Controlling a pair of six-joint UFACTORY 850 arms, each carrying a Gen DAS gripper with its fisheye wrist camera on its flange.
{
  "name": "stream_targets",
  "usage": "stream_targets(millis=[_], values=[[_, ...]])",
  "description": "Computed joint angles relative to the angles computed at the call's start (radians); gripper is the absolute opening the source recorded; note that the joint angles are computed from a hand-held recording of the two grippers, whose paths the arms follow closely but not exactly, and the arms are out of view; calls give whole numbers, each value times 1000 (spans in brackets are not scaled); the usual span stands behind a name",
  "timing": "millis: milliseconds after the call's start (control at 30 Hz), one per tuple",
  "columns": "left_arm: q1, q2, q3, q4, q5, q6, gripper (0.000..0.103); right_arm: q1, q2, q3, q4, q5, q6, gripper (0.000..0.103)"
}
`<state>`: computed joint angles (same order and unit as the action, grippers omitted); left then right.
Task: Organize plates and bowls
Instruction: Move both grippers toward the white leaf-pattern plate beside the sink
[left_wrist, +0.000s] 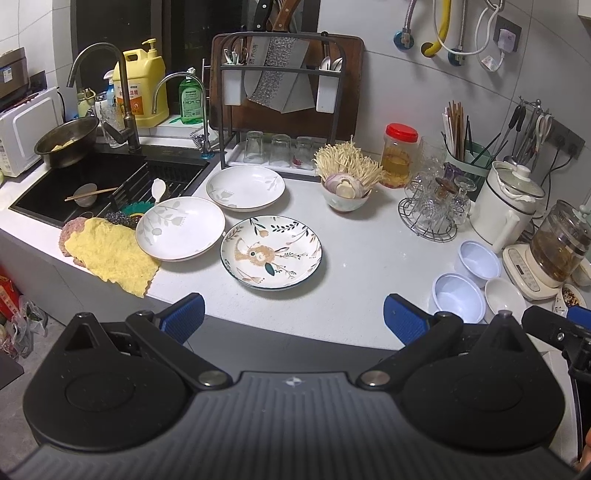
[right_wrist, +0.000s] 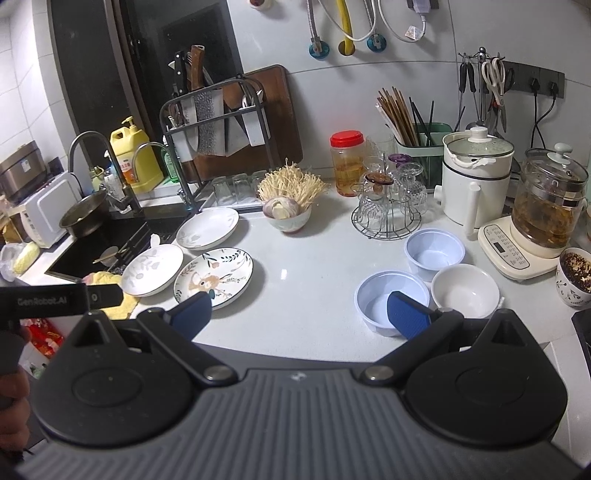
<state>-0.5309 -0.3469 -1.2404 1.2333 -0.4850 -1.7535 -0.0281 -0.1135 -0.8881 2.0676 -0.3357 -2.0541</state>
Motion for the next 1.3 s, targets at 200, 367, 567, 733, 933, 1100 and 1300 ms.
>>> stream_targets(millis=[200, 367, 567, 733, 933, 1100, 1300], values=[[-6, 9, 11, 4, -1, -6, 103, -2, -3, -3, -42, -4, 40, 103], [-8, 12, 13, 6, -3, -14, 103, 0, -5, -5, -36, -2, 38, 103], [-5, 9, 4, -8, -4, -1, 103, -2, -9, -7, -62, -24, 58, 103], [0, 7, -5, -6, 0, 14, 103, -4, -11, -11, -83, -40, 83, 103], [21, 7, -8, 3, 25, 17, 103, 8, -20, -20, -84, -42, 101, 103], [51, -9, -18, 10, 62, 38, 103, 30, -36, -34, -66, -32, 98, 103], [119, -31, -28, 8, 151, 89, 103, 81, -66, -61, 98, 23, -3, 103]])
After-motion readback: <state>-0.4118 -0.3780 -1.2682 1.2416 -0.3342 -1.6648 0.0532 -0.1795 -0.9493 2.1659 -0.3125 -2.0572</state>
